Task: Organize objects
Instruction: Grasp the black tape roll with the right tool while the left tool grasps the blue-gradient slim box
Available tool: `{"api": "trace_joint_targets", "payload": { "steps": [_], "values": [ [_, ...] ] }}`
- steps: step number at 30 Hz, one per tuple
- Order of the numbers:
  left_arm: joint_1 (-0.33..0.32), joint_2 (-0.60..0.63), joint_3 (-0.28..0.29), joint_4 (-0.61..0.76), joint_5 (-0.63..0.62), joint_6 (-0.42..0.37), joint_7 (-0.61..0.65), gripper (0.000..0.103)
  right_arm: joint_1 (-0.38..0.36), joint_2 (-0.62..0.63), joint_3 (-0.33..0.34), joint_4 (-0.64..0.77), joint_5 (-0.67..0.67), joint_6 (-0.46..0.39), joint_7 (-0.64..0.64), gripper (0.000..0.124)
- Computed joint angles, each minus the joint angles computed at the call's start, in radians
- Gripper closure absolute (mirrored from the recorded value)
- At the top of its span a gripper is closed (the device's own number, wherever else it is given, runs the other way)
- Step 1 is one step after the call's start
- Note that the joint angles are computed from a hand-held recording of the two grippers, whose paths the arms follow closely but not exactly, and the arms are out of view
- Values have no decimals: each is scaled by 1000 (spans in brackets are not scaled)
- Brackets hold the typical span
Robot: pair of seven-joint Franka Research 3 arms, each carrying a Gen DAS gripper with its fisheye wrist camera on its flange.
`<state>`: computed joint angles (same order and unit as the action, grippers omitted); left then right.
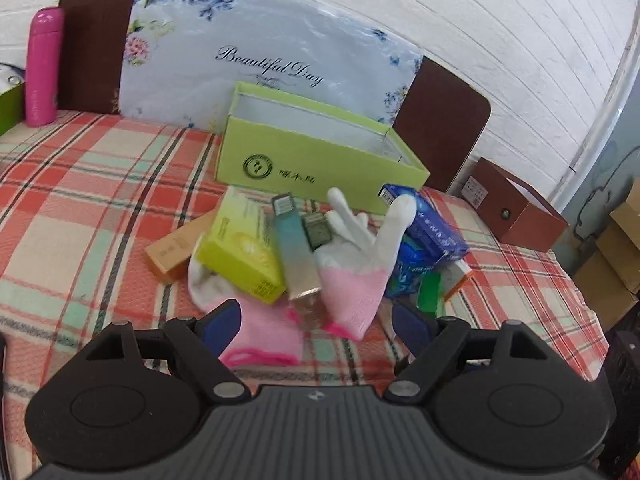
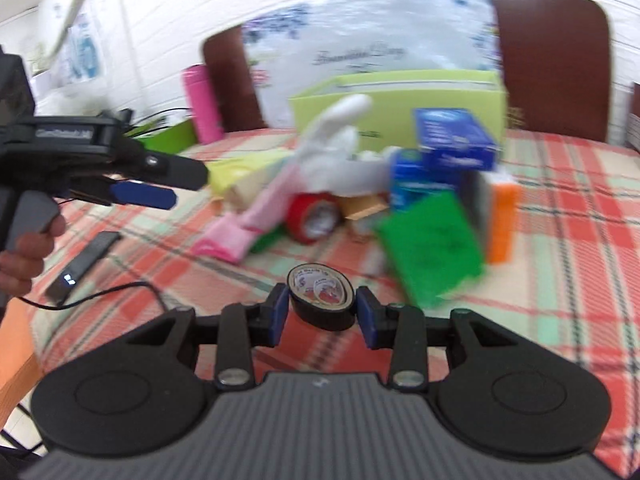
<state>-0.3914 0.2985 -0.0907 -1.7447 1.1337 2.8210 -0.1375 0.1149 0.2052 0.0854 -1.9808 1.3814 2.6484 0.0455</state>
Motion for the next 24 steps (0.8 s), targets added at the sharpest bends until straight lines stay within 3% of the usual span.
{"api": "trace_joint_targets", "payload": {
  "steps": [3,7,10,12,14,17,20,24],
  "values": [
    [-1,39,10,58,2,4,-10,20,-1,6,-5,-6,-10,25,24,87],
    [15,114,8,135,-108,17,44,50,-2,10,-1,-12,-27,26,67,87],
    [13,171,1,194,-223,-24,137,50,1,10,4,-15,-24,37,62,86],
    [-22,202,35,232,-220,-40,151,48,1,8,4,-17,-26,39,63,86],
    [-21,234,15,275,-294,-91,232,49,1,8,5,-16,-22,42,61,86],
    [-40,220,56,229,-304,9,172,67,-1,7,5,-17,-14,39,54,86],
    [-87,157,89,176,-252,-56,153,77,-2,6,5,-17,-8,37,31,82],
    [-76,65,60,56,-200,-77,110,80,-2,13,4,-8,-31,19,11,82]
  ]
}}
